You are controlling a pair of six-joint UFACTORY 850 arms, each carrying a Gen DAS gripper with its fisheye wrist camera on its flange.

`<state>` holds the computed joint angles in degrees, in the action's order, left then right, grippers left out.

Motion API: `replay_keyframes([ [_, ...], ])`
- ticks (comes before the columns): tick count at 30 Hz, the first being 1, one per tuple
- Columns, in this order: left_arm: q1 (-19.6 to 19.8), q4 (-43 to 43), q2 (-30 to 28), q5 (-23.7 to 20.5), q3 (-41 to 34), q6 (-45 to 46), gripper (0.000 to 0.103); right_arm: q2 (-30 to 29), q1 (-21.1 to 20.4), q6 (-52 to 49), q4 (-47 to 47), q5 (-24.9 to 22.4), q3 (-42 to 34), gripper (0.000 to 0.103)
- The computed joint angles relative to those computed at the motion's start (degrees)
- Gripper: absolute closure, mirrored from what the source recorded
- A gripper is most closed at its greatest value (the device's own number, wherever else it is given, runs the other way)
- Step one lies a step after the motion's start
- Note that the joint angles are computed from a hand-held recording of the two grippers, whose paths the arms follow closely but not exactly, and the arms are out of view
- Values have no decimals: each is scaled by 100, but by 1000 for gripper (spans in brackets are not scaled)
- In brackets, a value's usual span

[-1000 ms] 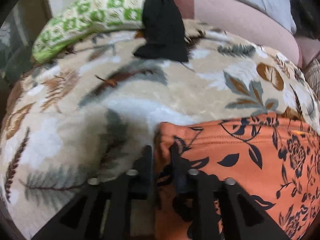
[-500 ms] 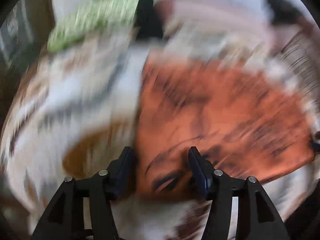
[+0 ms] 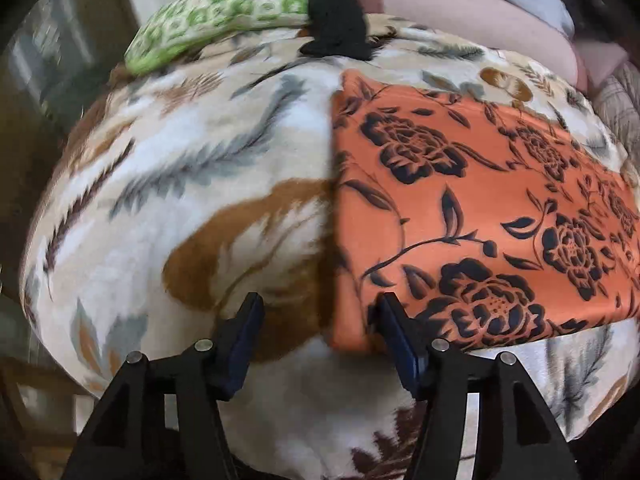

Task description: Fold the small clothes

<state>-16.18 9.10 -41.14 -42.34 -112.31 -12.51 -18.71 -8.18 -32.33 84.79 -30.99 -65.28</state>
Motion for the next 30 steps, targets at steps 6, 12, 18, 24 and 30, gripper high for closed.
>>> replay_keyframes([
  [6,-132,-426,107,428,-209,367,40,57,19,-586,-37,-71,-636,37],
  [12,-402,-451,-819,-391,-1451,721,39,-1327,-80,829,-1203,-293,-1968,35],
  [18,-429,-508,-953,-635,-1809,404,39,-752,37,1509,-1913,531,-1742,26],
  [24,-581,-752,-1904,-1181,-3203,865,26,-1363,-136,1019,-1406,24,-2034,31],
  [30,-595,-901,-1907,-1040,-3266,753,26,42,-82,965,-996,889,-648,23],
])
